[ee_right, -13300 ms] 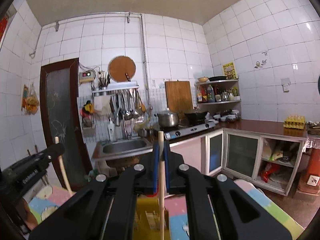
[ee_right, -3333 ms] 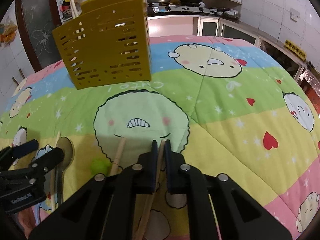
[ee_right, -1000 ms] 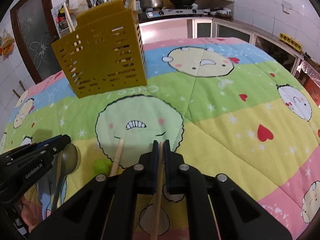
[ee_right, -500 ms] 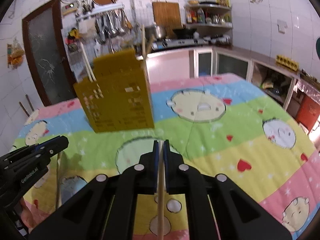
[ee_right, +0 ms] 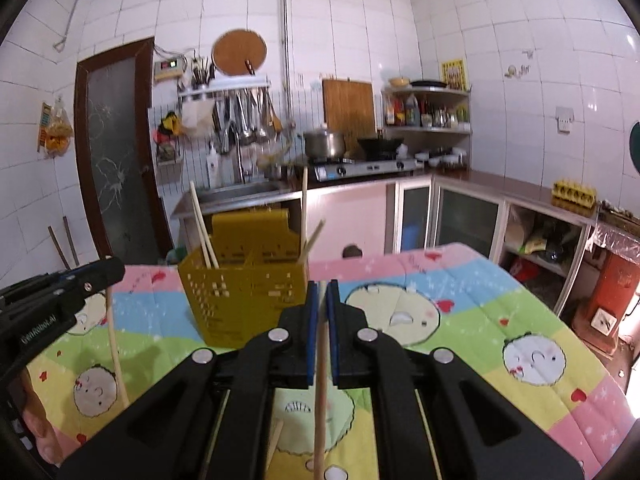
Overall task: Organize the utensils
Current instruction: 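Lift the left tool's chopstick into the yellow holder while the right tool inserts its own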
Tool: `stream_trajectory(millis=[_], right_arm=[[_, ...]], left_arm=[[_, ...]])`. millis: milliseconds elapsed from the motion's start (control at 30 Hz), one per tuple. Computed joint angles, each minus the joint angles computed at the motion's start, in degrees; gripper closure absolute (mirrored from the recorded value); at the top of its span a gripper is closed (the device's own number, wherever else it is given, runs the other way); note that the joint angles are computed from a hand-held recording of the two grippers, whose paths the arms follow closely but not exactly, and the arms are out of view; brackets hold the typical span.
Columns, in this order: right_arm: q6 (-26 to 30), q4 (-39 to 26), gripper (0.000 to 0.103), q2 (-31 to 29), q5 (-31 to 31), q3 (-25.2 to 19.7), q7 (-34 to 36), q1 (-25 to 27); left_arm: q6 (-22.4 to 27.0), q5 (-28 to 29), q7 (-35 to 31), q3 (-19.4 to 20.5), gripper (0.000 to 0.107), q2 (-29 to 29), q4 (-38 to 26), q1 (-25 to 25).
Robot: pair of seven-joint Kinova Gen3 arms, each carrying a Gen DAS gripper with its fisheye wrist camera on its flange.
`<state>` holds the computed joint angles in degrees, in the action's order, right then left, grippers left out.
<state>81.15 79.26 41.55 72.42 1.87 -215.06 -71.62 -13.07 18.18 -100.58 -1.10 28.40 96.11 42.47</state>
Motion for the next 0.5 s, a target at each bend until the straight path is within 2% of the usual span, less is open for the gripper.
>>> stream_trajectory(millis=[133,300,400,500], right_arm=[[1.58,0.08,0.098,0.55,1.57,0.7,-0.78,-0.75],[4.74,-1.98,0.098,2.0,3.2,1.48,0.78,-1.95],[5.04,-2.83,0.098,2.35,4.08,1.8,1.5,-1.99],[4.41,-2.32,0.098,1.74,5.14,2.01,1.04,-1.64]], left_arm=[[-4.64,-1.66,0.43,2.58,0.104,0.03,1.51,-2.25],[-5.93,-4.26,1.63,5.82,0.104,0.37,1.82,-5.51],[-6.91,-6.44,3.64,8.21,0.104,0.29,2.08,-7.94],[-7.38,-7.56,4.79,8.73,0.104,0.07,1.7,-8.74]])
